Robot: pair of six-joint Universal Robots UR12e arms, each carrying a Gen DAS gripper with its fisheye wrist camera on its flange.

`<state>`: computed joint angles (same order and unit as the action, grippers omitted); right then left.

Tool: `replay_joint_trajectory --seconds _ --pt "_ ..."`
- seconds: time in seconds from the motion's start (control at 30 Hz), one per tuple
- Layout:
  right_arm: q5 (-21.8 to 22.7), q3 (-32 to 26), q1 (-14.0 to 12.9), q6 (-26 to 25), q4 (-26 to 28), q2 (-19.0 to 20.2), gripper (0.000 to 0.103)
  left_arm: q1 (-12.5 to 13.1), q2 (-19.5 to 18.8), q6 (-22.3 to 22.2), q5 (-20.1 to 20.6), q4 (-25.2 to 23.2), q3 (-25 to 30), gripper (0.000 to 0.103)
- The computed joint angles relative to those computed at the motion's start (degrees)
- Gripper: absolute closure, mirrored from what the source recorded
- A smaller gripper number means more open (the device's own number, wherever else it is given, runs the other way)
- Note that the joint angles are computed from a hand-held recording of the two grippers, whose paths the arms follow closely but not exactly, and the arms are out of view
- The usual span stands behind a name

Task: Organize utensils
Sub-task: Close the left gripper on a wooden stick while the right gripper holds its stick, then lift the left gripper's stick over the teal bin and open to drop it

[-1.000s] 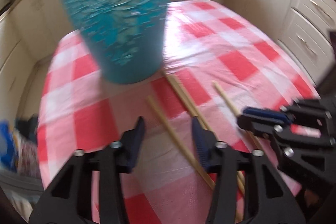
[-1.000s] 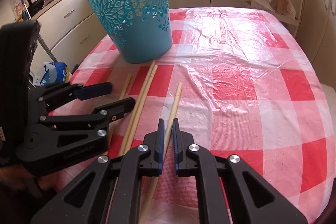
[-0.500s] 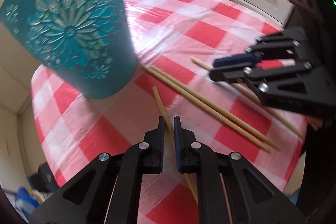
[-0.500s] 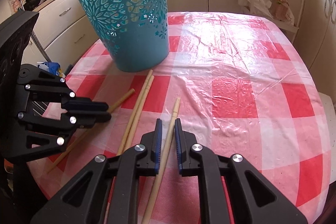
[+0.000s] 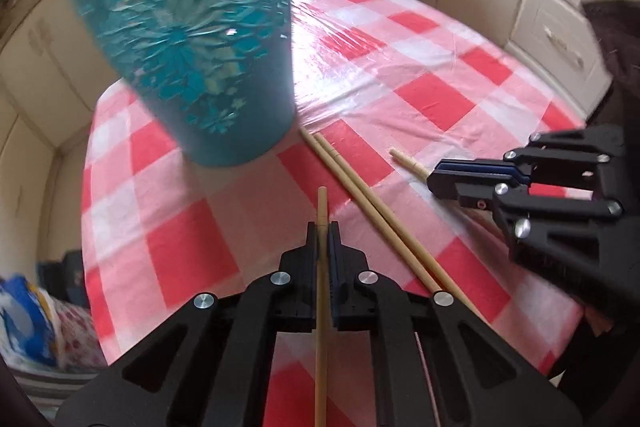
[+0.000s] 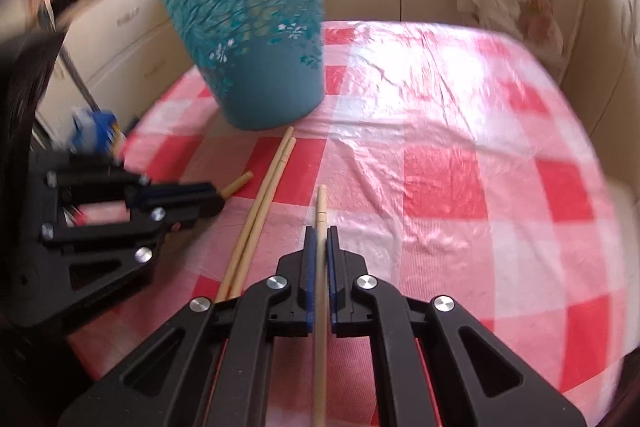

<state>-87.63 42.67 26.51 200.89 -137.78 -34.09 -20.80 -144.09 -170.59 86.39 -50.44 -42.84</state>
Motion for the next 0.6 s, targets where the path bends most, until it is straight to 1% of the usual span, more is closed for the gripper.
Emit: replay_joint_trajectory --seconds 0.07,0.1,0.17,0.23,0.3,0.37,0.4,0.47,0.5,0.6 --pt "2.4 3.0 -0.7 3.3 -3.4 -1.2 0.097 0.8 2.7 -3.9 -3.2 5.0 -4.9 0.099" --pt "3.0 3.6 -0.9 4.2 -4.3 -1.5 0.097 1.0 3.5 -5.1 -3.9 7.0 -6.4 0.099" --pt "4.2 4.9 -1.2 5.9 -5.8 -2.0 0.097 1.9 6.1 -8.5 -7.1 14.0 -10.8 0.099" --pt "5.3 5.8 -1.4 7.7 -7.3 -2.2 0.097 2.5 7.6 -10.9 -8.8 19.3 -13.3 0.098" --pt "6.1 6.1 -1.6 8.8 -8.1 -2.2 0.097 3.2 9.1 -14.1 -10.7 26.1 -15.5 0.099" --pt "6.1 6.2 -1.5 9.2 -8.4 -2.1 0.097 3.4 9.4 -15.8 -10.9 29.9 -15.5 0.099" --pt "5.8 6.5 -1.5 9.4 -9.1 -2.3 0.097 3.4 9.6 -17.1 -10.8 32.5 -15.4 0.099" --pt "5.5 6.9 -1.5 9.5 -9.8 -2.4 0.097 3.5 9.3 -18.5 -9.9 35.4 -14.2 0.099" --pt "5.6 6.9 -1.5 9.7 -10.0 -2.3 0.097 3.5 9.1 -19.0 -9.6 36.2 -13.8 0.099" --pt "5.7 7.4 -1.6 10.1 -10.8 -2.5 0.097 3.3 7.5 -20.7 -7.1 38.9 -9.8 0.099"
